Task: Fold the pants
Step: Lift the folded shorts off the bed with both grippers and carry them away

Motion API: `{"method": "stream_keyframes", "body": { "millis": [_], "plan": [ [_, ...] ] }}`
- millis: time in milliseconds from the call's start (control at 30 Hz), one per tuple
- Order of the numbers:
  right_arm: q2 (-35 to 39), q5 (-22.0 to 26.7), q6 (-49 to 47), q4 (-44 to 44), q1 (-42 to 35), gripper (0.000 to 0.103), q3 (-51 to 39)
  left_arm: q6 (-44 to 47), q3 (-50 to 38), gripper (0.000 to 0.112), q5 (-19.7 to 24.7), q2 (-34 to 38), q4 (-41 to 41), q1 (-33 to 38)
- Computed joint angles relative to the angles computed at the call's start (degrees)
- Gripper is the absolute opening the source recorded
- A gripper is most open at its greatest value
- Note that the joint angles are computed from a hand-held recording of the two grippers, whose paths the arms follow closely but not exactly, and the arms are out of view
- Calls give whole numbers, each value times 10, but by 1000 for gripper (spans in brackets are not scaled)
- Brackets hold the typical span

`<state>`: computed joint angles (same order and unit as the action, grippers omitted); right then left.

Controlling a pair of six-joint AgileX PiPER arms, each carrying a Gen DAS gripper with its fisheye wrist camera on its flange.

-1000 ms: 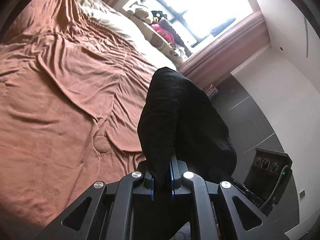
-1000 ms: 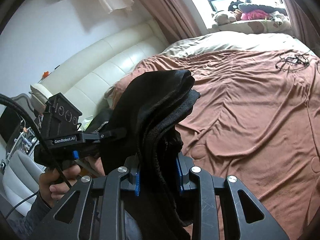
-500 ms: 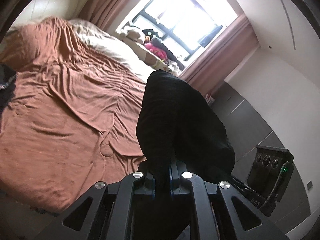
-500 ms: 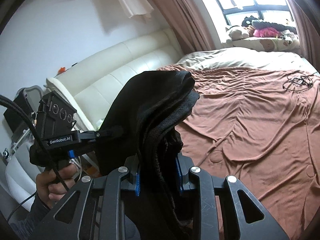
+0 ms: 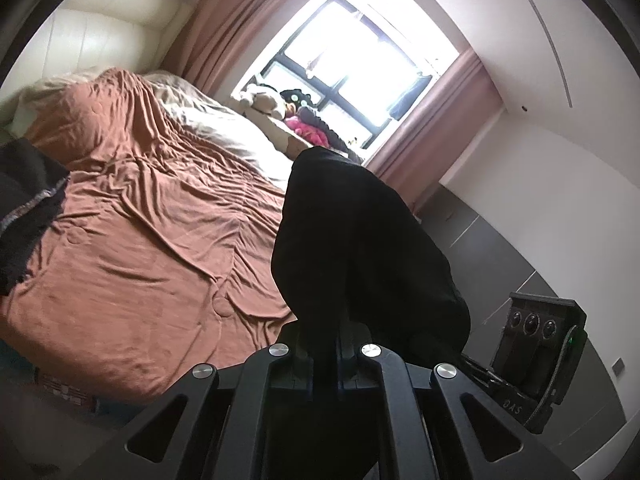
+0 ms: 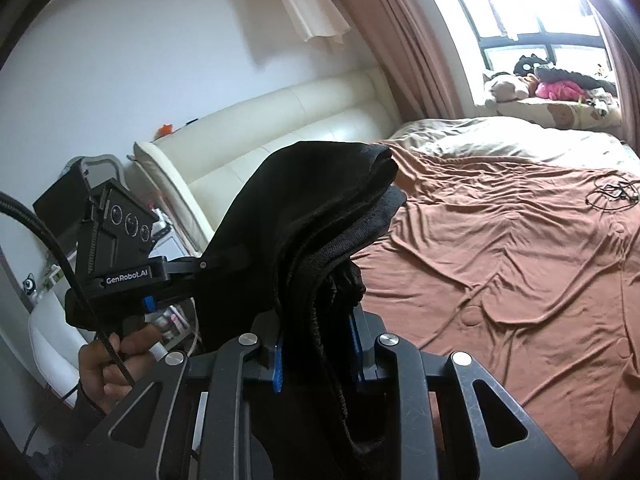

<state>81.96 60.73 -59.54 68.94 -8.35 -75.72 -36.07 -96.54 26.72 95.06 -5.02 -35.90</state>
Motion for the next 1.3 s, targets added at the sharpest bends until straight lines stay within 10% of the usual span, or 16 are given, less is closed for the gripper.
{"method": "stream_keyframes", "body": {
  "millis": [367, 667, 967, 1300],
  "plan": [
    [40, -70, -16, 12, 91, 20, -15, 83, 147, 6, -50, -113, -80, 73],
    [127, -137, 14, -14, 190, 20, -99, 353, 247, 6, -58, -174, -352, 208],
    [246, -182, 72, -73, 274, 20, -238, 635, 307, 6, 4, -180, -619, 375],
    [450, -147, 268, -237, 357, 20, -544, 772, 296, 6, 102, -97, -729, 531]
  ]
}}
